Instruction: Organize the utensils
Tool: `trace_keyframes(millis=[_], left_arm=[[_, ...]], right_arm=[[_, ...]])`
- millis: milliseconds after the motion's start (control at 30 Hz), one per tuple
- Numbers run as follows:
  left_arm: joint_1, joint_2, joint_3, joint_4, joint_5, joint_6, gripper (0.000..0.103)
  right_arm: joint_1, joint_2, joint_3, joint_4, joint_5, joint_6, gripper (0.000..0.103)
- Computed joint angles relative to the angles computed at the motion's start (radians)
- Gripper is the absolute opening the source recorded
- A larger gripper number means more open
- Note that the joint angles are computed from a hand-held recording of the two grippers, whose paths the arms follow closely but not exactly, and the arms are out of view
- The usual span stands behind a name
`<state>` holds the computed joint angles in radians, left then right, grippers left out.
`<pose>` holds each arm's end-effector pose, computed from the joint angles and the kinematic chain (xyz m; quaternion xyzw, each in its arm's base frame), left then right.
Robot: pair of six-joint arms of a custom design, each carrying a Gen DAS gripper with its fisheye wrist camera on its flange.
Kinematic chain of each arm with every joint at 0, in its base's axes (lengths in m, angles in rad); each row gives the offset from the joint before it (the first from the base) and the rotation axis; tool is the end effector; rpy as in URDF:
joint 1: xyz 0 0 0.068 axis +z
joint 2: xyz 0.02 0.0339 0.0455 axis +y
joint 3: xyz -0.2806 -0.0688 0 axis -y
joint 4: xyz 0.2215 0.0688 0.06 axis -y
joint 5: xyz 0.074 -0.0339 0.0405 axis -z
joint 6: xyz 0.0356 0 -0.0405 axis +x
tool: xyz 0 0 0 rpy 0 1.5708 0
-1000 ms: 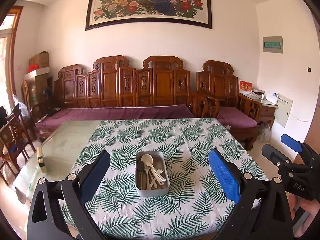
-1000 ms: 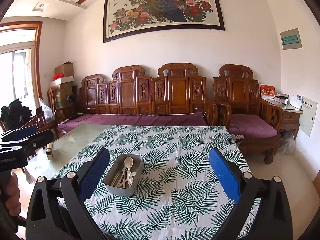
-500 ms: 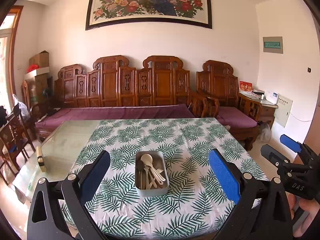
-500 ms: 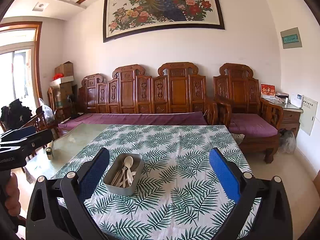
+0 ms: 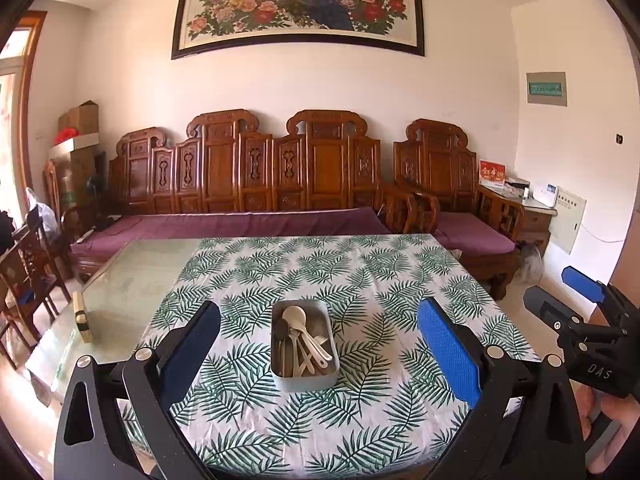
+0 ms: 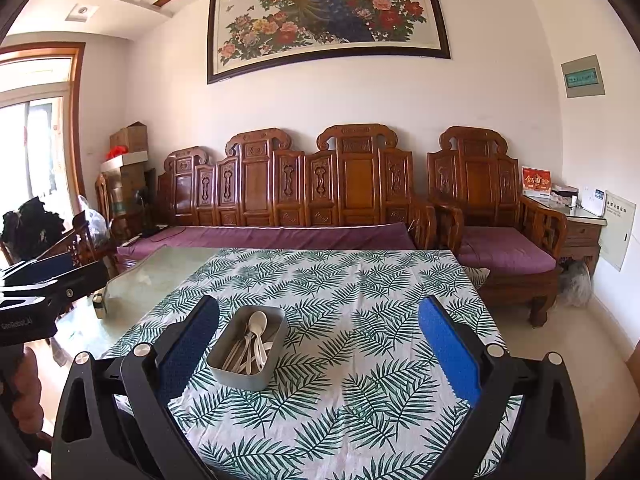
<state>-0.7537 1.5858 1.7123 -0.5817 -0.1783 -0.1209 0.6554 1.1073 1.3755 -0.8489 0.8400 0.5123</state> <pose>0.2481 -0.2242 0.4336 0.2181 0.8178 -0.1548 0.5096 0.1541 0.0850 0.4274 0.1358 0.8153 -0.0602 0.5597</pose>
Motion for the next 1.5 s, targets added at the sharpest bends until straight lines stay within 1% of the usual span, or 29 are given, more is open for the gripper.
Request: trace_keyframes(millis=[1500], left_arm=[[0.003, 0.001, -0.021, 0.017, -0.004, 0.006, 0.095]], right_arm=[[0.000, -0.002, 0.008, 0.004, 0.002, -0.007, 0.100]])
